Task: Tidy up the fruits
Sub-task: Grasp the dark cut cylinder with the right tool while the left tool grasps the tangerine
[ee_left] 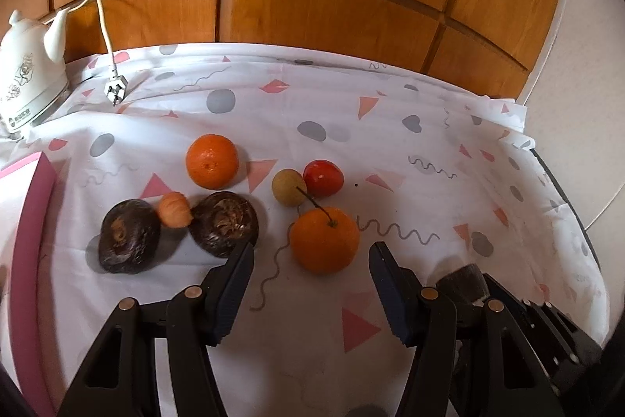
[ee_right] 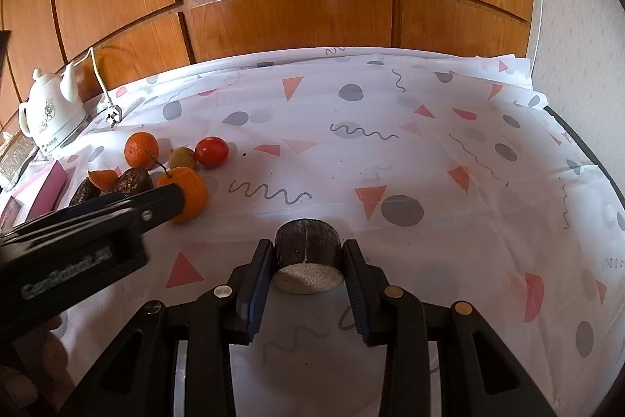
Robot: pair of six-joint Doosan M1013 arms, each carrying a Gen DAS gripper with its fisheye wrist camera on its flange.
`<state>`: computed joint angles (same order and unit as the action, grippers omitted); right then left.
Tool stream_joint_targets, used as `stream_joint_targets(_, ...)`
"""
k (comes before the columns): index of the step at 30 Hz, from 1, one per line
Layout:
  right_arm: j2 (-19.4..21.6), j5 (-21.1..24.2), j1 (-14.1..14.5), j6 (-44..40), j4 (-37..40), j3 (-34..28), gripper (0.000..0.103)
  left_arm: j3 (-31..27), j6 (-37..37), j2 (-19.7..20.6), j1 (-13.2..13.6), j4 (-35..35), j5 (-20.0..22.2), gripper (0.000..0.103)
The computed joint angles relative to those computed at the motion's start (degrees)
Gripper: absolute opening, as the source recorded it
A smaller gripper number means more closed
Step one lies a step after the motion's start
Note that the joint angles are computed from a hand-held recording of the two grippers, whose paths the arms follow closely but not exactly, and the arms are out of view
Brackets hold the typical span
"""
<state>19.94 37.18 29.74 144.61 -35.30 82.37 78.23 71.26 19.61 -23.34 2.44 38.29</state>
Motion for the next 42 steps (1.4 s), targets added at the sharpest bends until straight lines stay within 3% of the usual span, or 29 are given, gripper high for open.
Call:
stream_joint_targets(7,0.2,-0.6,-0.7,-2.1,4.0,-0.1,0.036,-1.9,-1.1,1.7,-0.3,0.8,1.7,0.053)
stream_joint_targets(15,0.2,-0.3,-0.6,-1.4,3.4,-0.1,0.036,-3.3,0.2,2.7,-0.3,-1.0,3.1,0.04)
stream_joint_targets(30,0.3,-1.0,-0.7,-3.9,5.1,-0.2,0.037,5.0,-6.3,-3.0,-1.3,9.8,0.3,0.039)
stream_joint_targets(42,0.6,0.1,-0.4,-4.2,4.3,-0.6,0.037,5.0,-5.4,-2.4,-0.9,8.2,0.0,0.041)
